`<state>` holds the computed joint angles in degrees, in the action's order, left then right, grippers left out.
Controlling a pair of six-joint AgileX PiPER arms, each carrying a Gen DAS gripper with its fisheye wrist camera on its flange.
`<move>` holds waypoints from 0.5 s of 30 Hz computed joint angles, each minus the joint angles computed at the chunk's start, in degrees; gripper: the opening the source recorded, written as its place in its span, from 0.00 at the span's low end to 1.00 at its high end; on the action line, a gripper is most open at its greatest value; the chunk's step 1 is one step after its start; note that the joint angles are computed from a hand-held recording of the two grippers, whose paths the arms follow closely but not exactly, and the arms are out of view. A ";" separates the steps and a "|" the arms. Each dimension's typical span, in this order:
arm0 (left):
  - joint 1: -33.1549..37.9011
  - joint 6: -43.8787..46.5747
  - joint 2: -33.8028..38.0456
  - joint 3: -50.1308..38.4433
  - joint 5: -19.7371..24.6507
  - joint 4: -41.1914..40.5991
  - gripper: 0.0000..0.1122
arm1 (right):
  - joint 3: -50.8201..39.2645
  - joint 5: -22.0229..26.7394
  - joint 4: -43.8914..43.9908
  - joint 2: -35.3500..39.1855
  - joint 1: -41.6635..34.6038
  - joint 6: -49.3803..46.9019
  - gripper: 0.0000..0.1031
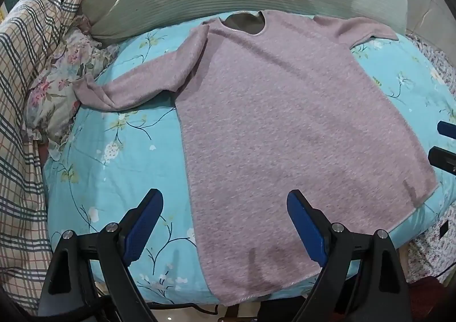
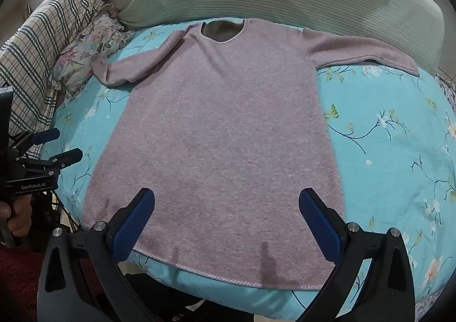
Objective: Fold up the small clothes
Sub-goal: 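Move both grippers over the pink shirt toward its body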
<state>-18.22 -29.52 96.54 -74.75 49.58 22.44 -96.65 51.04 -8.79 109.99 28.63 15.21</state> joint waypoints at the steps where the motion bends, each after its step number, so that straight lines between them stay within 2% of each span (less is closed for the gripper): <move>1: -0.06 0.04 0.09 -0.25 0.07 -0.06 0.80 | 0.73 -0.56 -0.49 -0.28 0.25 0.72 0.98; 6: -0.24 -0.10 0.00 0.16 -0.98 0.21 0.80 | 1.05 -1.00 -0.10 -0.76 0.19 0.48 0.98; 8: -0.70 -0.69 0.41 -0.23 -1.19 0.52 0.80 | -0.64 0.47 0.08 -0.05 -0.26 -0.23 0.98; 15: -1.00 0.48 1.13 -2.07 0.99 0.13 0.80 | -1.01 0.57 0.36 0.29 -0.83 -0.63 0.98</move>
